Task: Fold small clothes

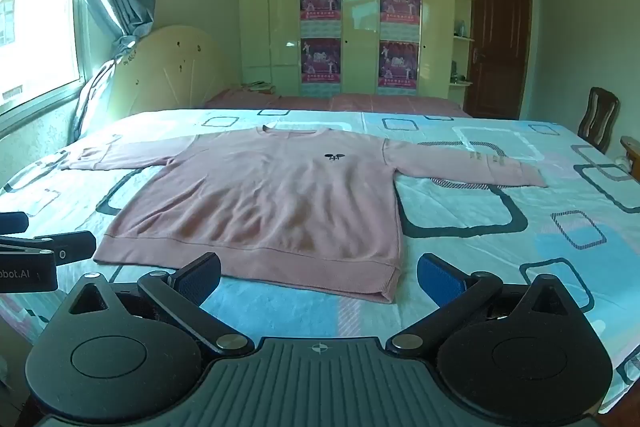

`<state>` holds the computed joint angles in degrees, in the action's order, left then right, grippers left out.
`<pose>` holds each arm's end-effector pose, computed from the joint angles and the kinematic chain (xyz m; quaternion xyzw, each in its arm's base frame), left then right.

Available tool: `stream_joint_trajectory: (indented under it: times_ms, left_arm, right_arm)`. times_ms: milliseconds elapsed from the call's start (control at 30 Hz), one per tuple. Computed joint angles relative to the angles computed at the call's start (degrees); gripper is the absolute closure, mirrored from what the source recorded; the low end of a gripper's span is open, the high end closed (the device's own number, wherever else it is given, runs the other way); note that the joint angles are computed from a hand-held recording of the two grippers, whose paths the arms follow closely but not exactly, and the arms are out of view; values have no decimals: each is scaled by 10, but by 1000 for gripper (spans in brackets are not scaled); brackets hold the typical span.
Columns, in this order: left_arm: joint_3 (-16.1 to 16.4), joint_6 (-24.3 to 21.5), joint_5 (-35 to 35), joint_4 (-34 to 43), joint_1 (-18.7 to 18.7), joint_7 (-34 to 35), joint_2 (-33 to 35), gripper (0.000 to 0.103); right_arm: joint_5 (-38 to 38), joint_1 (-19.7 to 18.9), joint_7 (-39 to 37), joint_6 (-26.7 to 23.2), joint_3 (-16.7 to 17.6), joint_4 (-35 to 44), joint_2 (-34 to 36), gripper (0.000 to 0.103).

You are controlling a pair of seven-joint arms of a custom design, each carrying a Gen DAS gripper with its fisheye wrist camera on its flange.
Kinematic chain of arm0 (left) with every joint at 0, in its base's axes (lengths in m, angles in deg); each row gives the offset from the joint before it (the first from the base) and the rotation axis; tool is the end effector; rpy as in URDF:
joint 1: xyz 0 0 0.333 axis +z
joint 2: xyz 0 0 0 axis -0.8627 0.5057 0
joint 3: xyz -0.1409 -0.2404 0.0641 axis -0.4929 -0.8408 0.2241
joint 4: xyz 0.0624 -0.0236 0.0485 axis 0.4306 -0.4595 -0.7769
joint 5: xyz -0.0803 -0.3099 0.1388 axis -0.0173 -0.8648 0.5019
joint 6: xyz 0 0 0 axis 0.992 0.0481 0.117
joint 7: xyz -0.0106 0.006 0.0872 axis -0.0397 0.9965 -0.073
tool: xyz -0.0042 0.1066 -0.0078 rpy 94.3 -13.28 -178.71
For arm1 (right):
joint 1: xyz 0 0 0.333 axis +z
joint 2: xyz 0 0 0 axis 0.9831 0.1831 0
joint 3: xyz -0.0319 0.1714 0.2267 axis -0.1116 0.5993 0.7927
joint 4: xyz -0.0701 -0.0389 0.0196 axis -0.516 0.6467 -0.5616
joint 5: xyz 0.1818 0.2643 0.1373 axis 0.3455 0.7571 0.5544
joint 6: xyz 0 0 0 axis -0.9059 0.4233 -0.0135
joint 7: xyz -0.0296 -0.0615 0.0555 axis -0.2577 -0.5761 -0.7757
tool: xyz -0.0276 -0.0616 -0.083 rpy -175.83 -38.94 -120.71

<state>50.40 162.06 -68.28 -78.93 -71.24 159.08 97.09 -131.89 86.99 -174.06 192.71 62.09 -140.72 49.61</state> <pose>0.6036 -0.1545 0.4295 -0.5268 0.7022 -0.3771 0.2954 0.5648 0.1071 0.4280 -0.5671 0.6614 -0.3402 0.3539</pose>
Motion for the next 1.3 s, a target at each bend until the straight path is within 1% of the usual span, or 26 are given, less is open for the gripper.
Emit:
stream_joint_trajectory:
  times_ms: [100, 133, 167, 333, 367, 400, 500, 633, 667, 800, 967, 1033, 1067, 1300]
  left_arm:
    - [-9, 3, 1, 0, 8, 2, 1, 1]
    - [-2, 5, 0, -1, 2, 1, 0, 1]
    - [-3, 6, 0, -1, 3, 1, 0, 1]
    - [-20, 4, 2, -1, 21, 6, 0, 1]
    - [-16, 4, -4, -1, 18, 10, 0, 1]
    - [7, 9, 1, -3, -5, 1, 1, 1]
    - [14, 12, -3, -4, -13, 2, 1, 1]
    - [11, 18, -7, -9, -10, 5, 1, 1]
    - [6, 18, -7, -6, -5, 7, 4, 1]
    - [8, 19, -11, -5, -7, 9, 5, 1]
    - [-1, 19, -12, -8, 1, 11, 0, 1]
    - [3, 19, -13, -8, -2, 12, 0, 1]
    - [-3, 18, -13, -8, 4, 12, 0, 1]
    - [4, 19, -15, -8, -4, 12, -2, 1]
  right_arm:
    - [-4, 0, 4, 0, 1, 1, 0, 0]
    - [-4, 0, 4, -1, 1, 2, 0, 0]
    - [-4, 0, 4, -1, 1, 2, 0, 0]
    - [4, 1, -4, -3, 1, 1, 0, 0]
    - [0, 2, 0, -3, 1, 1, 0, 0]
    - [-3, 2, 4, -3, 0, 1, -1, 0]
    - [-10, 2, 11, -3, 1, 3, 0, 0]
    - [5, 2, -5, -2, 3, 9, 8, 0]
    - [-5, 5, 5, -2, 1, 6, 5, 0]
    - [-4, 6, 2, -4, 1, 4, 2, 0]
    - [-7, 5, 5, -7, 2, 6, 2, 0]
    - [-9, 4, 7, -5, 2, 7, 3, 0]
    - [-7, 4, 6, -6, 2, 6, 2, 0]
    - [-8, 3, 5, -4, 2, 5, 1, 0]
